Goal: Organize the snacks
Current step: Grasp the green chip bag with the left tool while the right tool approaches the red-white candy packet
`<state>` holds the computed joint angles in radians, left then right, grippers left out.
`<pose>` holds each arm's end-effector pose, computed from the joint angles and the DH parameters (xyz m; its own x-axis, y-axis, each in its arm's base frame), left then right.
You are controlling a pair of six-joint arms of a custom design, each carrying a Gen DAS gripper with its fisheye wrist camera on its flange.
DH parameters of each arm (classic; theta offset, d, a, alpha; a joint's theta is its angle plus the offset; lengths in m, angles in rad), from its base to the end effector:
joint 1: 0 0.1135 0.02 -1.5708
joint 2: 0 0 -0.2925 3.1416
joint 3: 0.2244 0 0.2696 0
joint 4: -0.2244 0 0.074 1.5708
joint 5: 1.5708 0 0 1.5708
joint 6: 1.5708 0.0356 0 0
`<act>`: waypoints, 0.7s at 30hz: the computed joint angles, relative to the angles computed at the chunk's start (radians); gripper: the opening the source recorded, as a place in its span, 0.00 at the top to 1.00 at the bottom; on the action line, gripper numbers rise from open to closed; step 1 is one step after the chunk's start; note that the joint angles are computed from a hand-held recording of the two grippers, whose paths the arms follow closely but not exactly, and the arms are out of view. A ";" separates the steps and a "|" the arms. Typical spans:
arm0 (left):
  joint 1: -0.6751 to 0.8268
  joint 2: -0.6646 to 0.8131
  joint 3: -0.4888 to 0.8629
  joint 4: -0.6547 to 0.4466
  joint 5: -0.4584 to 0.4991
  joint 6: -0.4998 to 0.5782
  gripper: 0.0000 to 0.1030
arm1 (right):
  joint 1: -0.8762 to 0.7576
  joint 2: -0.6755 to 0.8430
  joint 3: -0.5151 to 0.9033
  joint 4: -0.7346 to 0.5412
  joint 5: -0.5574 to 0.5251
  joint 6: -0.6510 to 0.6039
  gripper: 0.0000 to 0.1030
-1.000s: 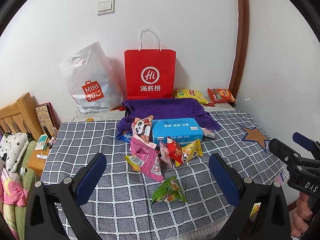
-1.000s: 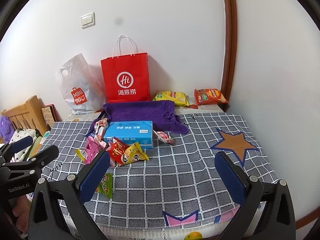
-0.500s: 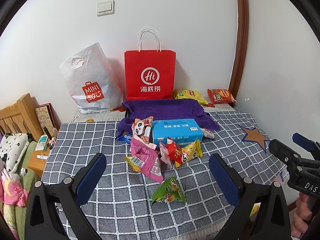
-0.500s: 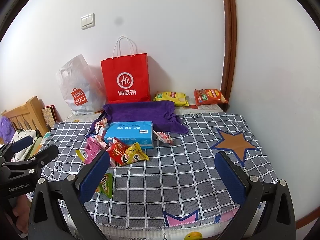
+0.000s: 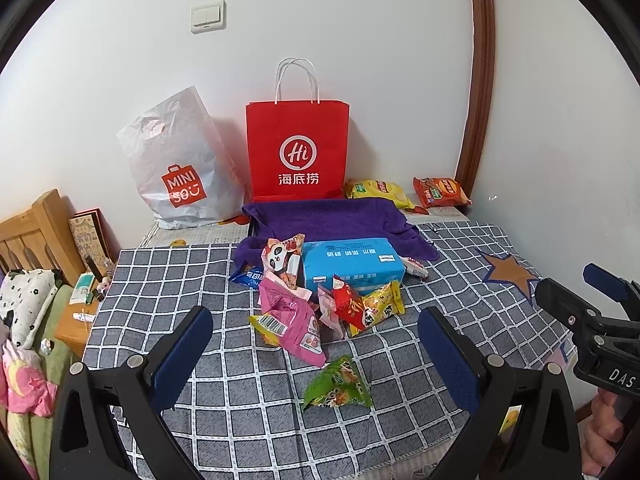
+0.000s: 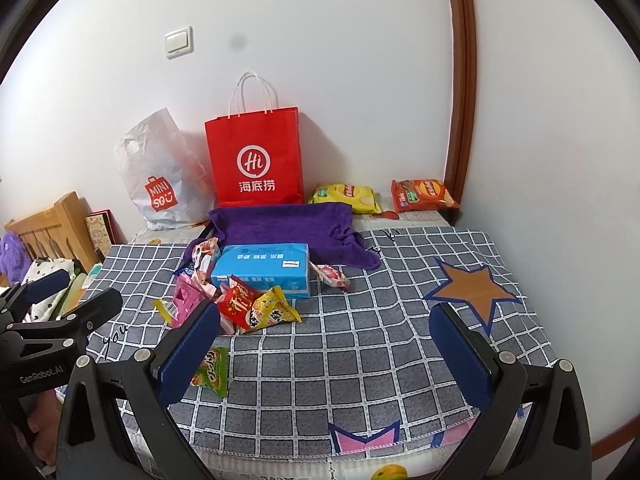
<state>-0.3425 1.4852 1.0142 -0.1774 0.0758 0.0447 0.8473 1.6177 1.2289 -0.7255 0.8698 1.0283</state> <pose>0.3228 -0.1180 0.2730 -0.5508 0.2437 -0.7983 0.4168 0.9090 -0.0101 0.2471 0.2386 0.2745 -0.5298 0.2346 -0.8150 0.3745 0.9269 0.0234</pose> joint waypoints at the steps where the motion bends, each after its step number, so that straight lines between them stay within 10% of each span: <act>1: 0.001 0.006 0.006 -0.003 0.003 0.002 0.00 | -0.002 0.001 -0.001 0.005 0.000 -0.004 0.00; 21: 0.000 0.278 0.035 0.032 0.027 0.039 0.00 | -0.111 0.032 -0.152 0.265 -0.152 -0.094 0.02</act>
<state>-0.3423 1.7629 1.0491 -0.1454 0.1029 0.0841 0.7367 1.6500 1.0766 -0.4608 0.7175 0.9343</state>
